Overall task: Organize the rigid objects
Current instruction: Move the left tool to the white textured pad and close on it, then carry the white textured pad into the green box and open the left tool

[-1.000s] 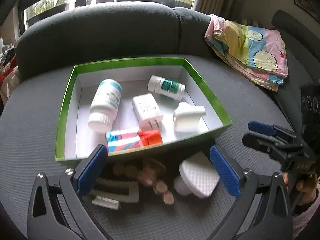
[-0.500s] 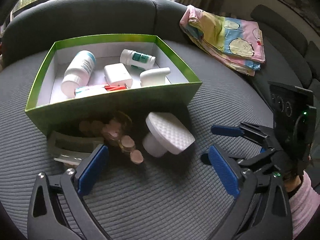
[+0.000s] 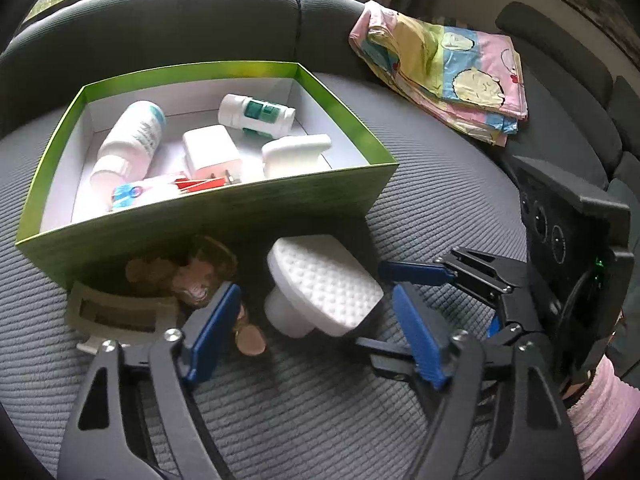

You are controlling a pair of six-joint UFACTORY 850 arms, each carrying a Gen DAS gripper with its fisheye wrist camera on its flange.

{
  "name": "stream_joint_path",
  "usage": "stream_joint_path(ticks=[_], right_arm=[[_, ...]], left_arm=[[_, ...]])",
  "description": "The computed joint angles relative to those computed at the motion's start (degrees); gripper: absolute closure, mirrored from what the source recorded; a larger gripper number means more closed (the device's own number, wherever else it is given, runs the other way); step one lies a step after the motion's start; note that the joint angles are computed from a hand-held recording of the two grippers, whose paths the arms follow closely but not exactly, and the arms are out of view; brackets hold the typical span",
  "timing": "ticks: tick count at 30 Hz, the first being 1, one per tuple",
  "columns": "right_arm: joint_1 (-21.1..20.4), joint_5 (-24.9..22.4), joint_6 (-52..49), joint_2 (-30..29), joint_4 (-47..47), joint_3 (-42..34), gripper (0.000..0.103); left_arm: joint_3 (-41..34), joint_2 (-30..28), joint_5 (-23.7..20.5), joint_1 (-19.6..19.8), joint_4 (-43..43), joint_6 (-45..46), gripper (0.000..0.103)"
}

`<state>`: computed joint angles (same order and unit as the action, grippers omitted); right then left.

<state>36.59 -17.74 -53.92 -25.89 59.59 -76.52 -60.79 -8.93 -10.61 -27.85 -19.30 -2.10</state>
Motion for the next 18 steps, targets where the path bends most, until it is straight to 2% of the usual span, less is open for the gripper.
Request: stream_joint_path(ticks=[2,4,6,9,13,18], right_arm=[[0.01,-0.37,0.15,-0.59,-0.42,-0.73,0.022],[0.08,-0.69,-0.22,-1.21,-0.39,-1.51,0.022],[0.26,-1.29,-0.31,-2.18,-0.65,-2.74,0.023],[0.22,-1.51,0.21,-2.78,-0.73,-3.54,0.024],[0.21,-0.14,-2.51,-1.99,2.30,-2.60,0.028],[0.36,0.86,-7.03,-0.52,8.38,-0.94,0.029]], left_arm=[[-0.67,-0.59,-0.40,0.12,-3.31,3.62,0.030],[-1.48,-1.33,-1.09,0.27,-6.72,7.36,0.040],[-2.09,-2.00,-1.82,0.28,-7.97,8.95,0.045],[-2.47,-2.77,-2.08,0.13,-3.32,4.59,0.045],[-2.15,-2.53,-2.20,0.78,-9.44,10.07,0.045],[-1.47,-1.54,-1.89,0.59,-11.37,11.80,0.045]])
